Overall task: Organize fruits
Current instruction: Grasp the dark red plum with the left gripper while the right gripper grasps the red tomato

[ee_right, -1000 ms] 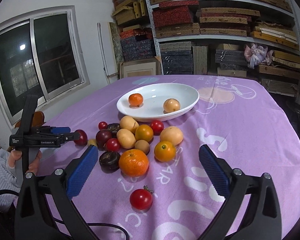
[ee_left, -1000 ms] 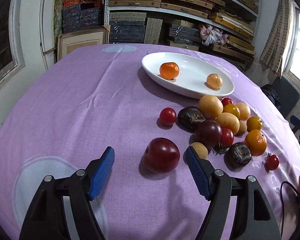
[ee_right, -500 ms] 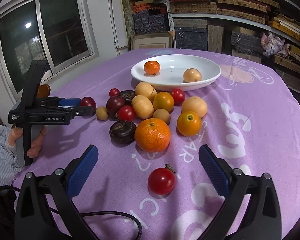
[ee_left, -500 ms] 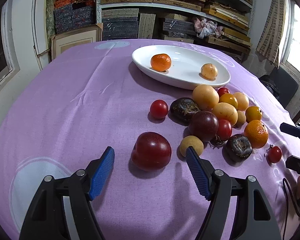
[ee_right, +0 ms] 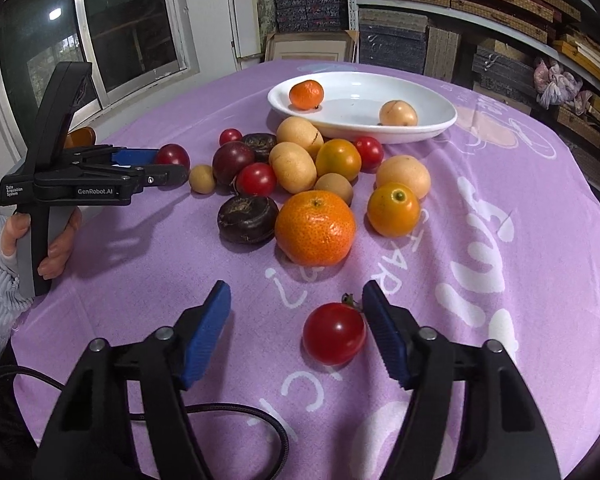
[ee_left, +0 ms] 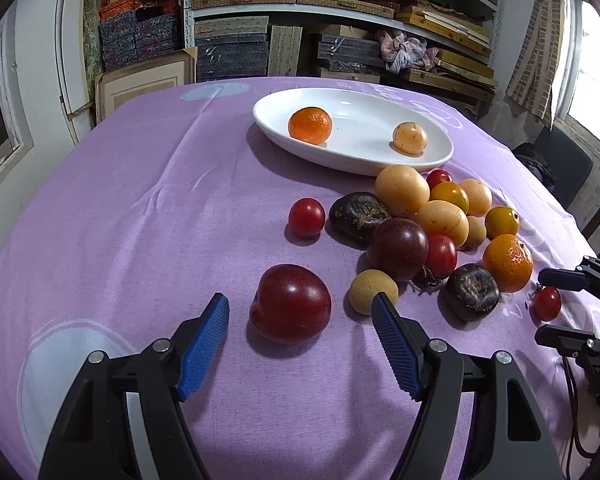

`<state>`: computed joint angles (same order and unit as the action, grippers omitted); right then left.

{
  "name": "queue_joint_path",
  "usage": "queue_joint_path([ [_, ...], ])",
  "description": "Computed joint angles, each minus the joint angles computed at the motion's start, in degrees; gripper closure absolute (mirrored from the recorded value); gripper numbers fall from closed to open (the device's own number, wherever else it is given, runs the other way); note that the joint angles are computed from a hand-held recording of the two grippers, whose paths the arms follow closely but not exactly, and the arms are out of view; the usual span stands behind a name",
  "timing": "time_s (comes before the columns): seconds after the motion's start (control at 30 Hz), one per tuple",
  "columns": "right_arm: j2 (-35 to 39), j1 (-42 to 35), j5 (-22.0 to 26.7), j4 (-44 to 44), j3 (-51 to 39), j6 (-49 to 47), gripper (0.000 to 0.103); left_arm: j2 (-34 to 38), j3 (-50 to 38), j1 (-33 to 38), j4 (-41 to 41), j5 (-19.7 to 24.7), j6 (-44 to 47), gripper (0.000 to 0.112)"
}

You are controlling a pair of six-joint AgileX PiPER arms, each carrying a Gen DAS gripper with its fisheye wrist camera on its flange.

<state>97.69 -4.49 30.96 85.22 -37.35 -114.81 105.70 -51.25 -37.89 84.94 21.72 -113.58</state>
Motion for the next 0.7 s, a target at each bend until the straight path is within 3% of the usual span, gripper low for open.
queue_joint_path([
  [0.13, 0.6, -1.4, 0.3, -0.7, -0.4, 1.4, 0.037, 0.1, -0.1, 0.2, 0.9, -0.4, -0.9, 0.038],
  [0.27, 1.2, -2.0, 0.4, -2.5, -0.8, 3.4, 0.045, 0.1, -0.2, 0.2, 1.1, -0.7, -0.8, 0.038],
  [0.4, 1.9, -2.8, 1.4, -4.6, -1.6, 5.8, 0.050, 0.0, 0.2, 0.4, 2.8, -1.2, -2.5, 0.045],
  [0.7, 2.5, -4.4, 3.2, -6.8, -1.9, 7.9, 0.053, 0.1, 0.2, 1.0, 2.8, -2.3, -2.9, 0.049],
])
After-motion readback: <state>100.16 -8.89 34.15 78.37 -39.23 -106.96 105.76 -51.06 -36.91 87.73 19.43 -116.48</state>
